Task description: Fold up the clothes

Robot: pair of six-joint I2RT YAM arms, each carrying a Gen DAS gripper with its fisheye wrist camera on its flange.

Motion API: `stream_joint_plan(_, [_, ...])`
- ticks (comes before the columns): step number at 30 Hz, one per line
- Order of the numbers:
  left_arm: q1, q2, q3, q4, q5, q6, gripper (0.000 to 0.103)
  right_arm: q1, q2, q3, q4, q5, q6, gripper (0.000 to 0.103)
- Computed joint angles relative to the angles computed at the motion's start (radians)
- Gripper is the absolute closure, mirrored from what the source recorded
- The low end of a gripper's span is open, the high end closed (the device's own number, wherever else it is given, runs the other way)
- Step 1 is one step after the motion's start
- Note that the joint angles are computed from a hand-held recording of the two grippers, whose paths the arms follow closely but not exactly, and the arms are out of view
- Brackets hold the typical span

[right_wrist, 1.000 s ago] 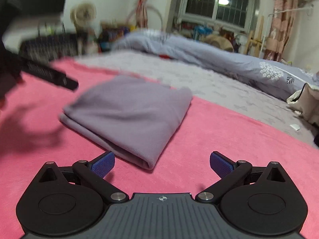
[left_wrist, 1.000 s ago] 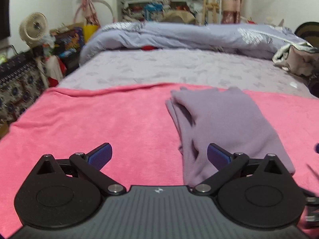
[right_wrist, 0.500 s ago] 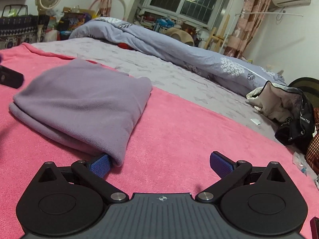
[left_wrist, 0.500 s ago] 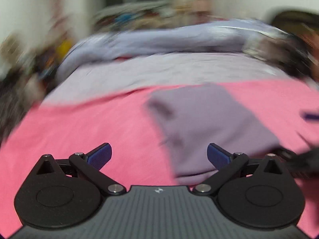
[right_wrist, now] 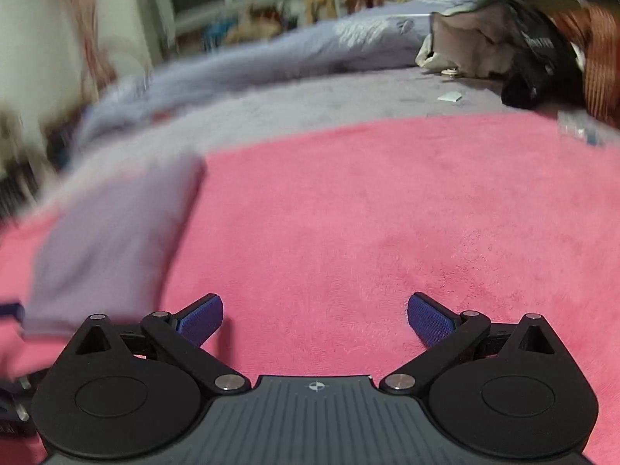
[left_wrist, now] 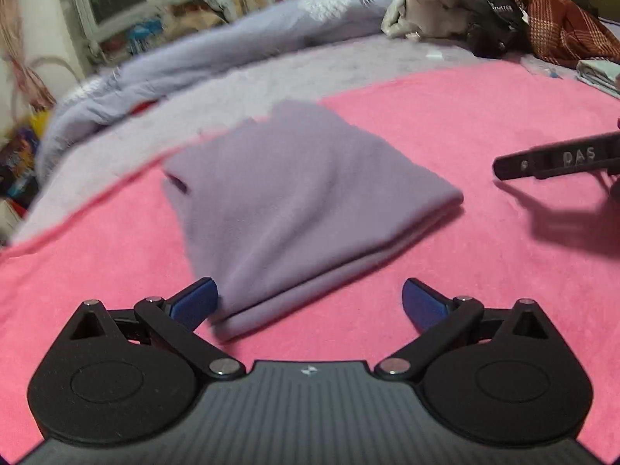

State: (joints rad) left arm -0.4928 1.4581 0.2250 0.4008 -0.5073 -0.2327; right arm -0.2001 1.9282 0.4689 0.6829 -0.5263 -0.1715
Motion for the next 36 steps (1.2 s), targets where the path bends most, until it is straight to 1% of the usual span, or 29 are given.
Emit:
stream_joint_plan(1, [0.025,-0.059,-0.031,0.040,0.017,-0.026,0.001,0.017,-0.002,-0.007,0.008,0.027,-0.008,0.000])
stream_joint_plan(2, [0.074,-0.111,-0.055,0.095,0.070,-0.059,0.001,0.034,-0.005,-0.013,0.016,0.055,-0.015,0.000])
stream_joint_plan(3, [0.145,-0.137,-0.059,0.141,0.151,-0.107,0.001,0.051,-0.007,-0.019,0.023,0.082,-0.023,0.000])
stream_joint_plan(5, [0.237,-0.085,0.005,0.162,0.241,-0.179,0.001,0.082,-0.013,-0.030,0.032,0.130,-0.040,0.000])
stream_joint_plan(7, [0.251,0.060,0.130,0.095,0.200,-0.174,0.001,0.085,-0.017,-0.034,0.031,0.136,-0.049,0.000])
stream_joint_plan(9, [0.213,0.209,0.209,-0.018,0.118,-0.237,0.000,0.073,-0.019,-0.025,0.015,0.114,-0.042,0.000])
stream_joint_plan(10, [0.205,0.269,0.231,-0.047,0.108,-0.252,0.000,0.068,-0.019,-0.025,0.014,0.106,-0.040,0.000])
stream_joint_plan(11, [0.183,0.279,0.203,-0.016,0.069,-0.306,0.000,0.064,-0.023,-0.024,0.008,0.101,-0.040,0.000])
stream_joint_plan(12, [0.178,0.243,0.153,0.012,0.087,-0.313,0.000,0.062,-0.028,-0.027,0.005,0.100,-0.043,0.000])
stream_joint_plan(16, [0.086,0.115,0.069,-0.091,0.045,-0.364,0.000,0.075,-0.034,-0.034,0.006,0.122,-0.049,0.000])
stream_joint_plan(18, [-0.004,0.090,0.064,-0.140,-0.045,-0.346,0.000,0.075,-0.033,-0.034,0.007,0.123,-0.050,0.000])
stream_joint_plan(19, [-0.022,0.093,0.051,-0.114,-0.067,-0.332,0.000,0.073,-0.034,-0.034,0.006,0.120,-0.049,0.000])
stream_joint_plan(21, [-0.054,0.075,0.036,-0.131,-0.087,-0.386,0.000,0.073,-0.036,-0.036,0.005,0.120,-0.049,0.000])
stream_joint_plan(22, [-0.045,0.075,0.034,-0.126,-0.077,-0.405,0.000,0.073,-0.038,-0.037,0.004,0.120,-0.049,0.000])
stream_joint_plan(23, [-0.062,0.070,0.036,-0.141,-0.087,-0.436,0.000,0.075,-0.039,-0.037,0.005,0.123,-0.048,0.000])
stream_joint_plan(25, [-0.093,0.094,0.034,-0.123,-0.122,-0.464,0.000,0.086,-0.019,-0.033,0.024,0.132,-0.037,0.000])
stream_joint_plan(27, [-0.097,0.100,0.050,-0.139,-0.134,-0.460,0.000,0.082,-0.022,-0.033,0.020,0.129,-0.041,0.000])
stream_joint_plan(30, [-0.083,0.105,0.042,-0.114,-0.124,-0.444,0.000,0.082,-0.031,-0.037,0.015,0.131,-0.043,0.000])
stream_joint_plan(33, [-0.088,0.120,0.036,-0.082,-0.135,-0.443,0.000,0.081,-0.034,-0.037,0.011,0.132,-0.046,0.000])
stream_joint_plan(36, [-0.095,0.123,0.033,-0.077,-0.141,-0.447,0.000,0.082,-0.037,-0.037,0.008,0.135,-0.048,0.000])
